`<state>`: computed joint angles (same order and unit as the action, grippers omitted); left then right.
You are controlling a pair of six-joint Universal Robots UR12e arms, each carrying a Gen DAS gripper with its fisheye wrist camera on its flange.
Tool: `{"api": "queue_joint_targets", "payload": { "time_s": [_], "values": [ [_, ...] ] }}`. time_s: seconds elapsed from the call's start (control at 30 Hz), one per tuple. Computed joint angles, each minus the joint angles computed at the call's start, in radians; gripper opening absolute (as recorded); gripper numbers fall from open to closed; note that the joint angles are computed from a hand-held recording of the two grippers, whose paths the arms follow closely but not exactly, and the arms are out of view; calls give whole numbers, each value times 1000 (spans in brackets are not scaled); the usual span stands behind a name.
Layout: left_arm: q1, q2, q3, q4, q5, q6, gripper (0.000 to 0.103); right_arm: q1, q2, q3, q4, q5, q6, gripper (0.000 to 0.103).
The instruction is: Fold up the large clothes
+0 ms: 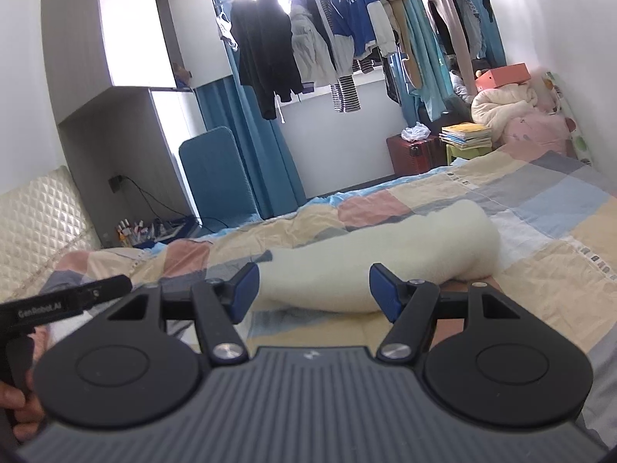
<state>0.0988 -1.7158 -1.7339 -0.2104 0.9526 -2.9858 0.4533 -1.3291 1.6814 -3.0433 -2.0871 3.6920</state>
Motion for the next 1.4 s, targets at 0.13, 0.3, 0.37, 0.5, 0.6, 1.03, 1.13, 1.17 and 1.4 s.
{"api": "queue_joint_targets", "payload": {
  "time_s": [0.13, 0.3, 0.37, 0.5, 0.6, 1.03, 1.13, 1.17, 1.4],
  "values": [
    [4, -5, 1, -5, -7, 6, 76, 9, 1, 1, 29, 0, 16, 67],
    [8, -5, -2, -19, -13, 18, 77, 19, 4, 3, 55, 6, 38, 67],
    [9, -6, -1, -27, -11, 20, 79, 21, 7, -2, 65, 0, 33, 67],
    [12, -8, 1, -34, -12, 14, 88, 26, 12, -10, 72, -18, 13, 67],
    [15, -7, 0, -30, -16, 4, 97, 26, 12, -11, 78, -17, 14, 67],
    [16, 3, 4, -42, 20, 30, 103, 32, 15, -33, 124, -52, 13, 67],
    [18, 5, 4, -46, 28, 25, 103, 36, 17, -39, 134, -59, 17, 69],
    [18, 6, 4, -46, 30, 24, 103, 37, 18, -41, 136, -63, 16, 75],
    [25, 5, 7, -63, 37, 27, 103, 45, 26, -53, 158, -98, 22, 93]
  ]
}}
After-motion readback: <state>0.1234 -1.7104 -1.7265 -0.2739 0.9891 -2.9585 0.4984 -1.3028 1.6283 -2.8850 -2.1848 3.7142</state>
